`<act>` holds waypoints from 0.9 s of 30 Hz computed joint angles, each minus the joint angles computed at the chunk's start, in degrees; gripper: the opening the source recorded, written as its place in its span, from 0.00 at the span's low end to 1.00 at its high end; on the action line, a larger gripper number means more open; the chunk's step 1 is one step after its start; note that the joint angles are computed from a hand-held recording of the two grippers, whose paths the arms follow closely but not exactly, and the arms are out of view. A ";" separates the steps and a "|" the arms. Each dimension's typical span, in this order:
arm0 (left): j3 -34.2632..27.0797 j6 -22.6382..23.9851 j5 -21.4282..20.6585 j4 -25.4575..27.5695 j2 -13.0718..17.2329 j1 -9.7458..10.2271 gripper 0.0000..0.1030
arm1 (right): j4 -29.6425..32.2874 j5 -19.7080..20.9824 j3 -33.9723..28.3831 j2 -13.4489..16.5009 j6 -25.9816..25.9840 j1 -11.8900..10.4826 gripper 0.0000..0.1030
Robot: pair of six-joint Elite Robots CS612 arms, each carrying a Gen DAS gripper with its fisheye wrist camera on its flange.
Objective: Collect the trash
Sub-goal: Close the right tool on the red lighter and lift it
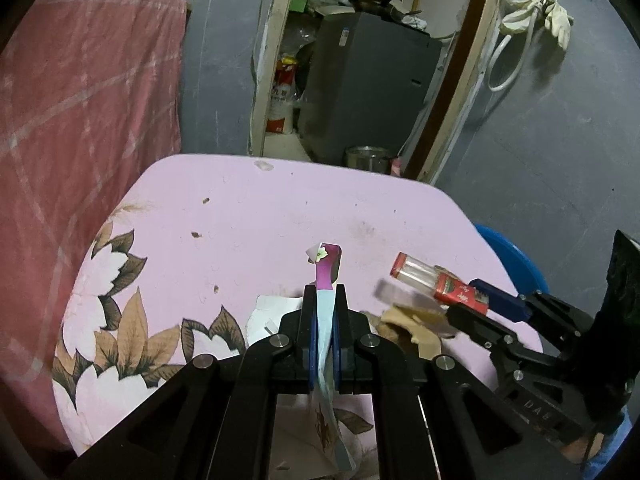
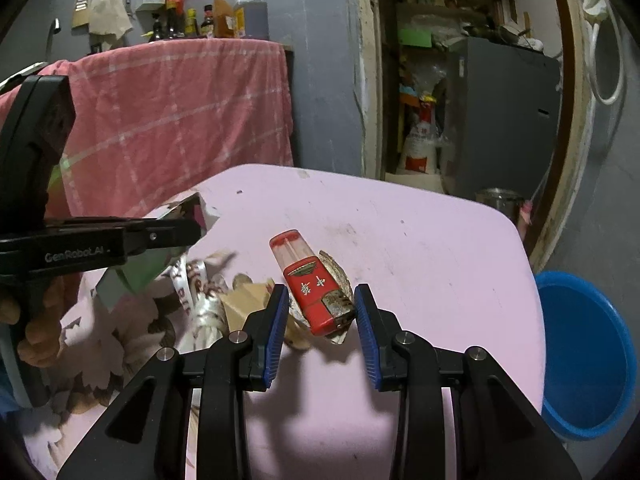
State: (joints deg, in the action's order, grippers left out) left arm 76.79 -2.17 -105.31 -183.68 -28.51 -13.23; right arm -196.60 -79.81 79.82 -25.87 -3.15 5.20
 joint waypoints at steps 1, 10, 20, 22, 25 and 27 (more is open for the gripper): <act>0.03 -0.07 0.17 0.39 0.02 -0.02 0.04 | 0.38 -0.21 0.07 -0.04 0.37 0.00 0.31; -0.61 -2.12 0.95 2.89 0.56 0.24 0.04 | 3.43 0.05 0.29 -0.34 1.97 -0.48 0.32; -1.62 -2.74 0.07 4.59 1.20 0.71 0.04 | 7.80 1.41 -2.48 0.26 -0.33 -0.61 0.35; -2.06 -2.87 -0.25 4.87 1.41 0.80 0.04 | 9.36 2.70 -3.54 0.64 0.20 -0.81 0.35; -2.64 -2.60 -0.67 5.21 1.69 1.05 0.04 | 11.61 3.60 -5.19 1.17 0.15 -0.92 0.36; -2.41 -2.67 -0.66 4.94 1.64 1.08 0.04 | 13.27 3.42 -6.21 1.44 -0.61 -0.80 0.38</act>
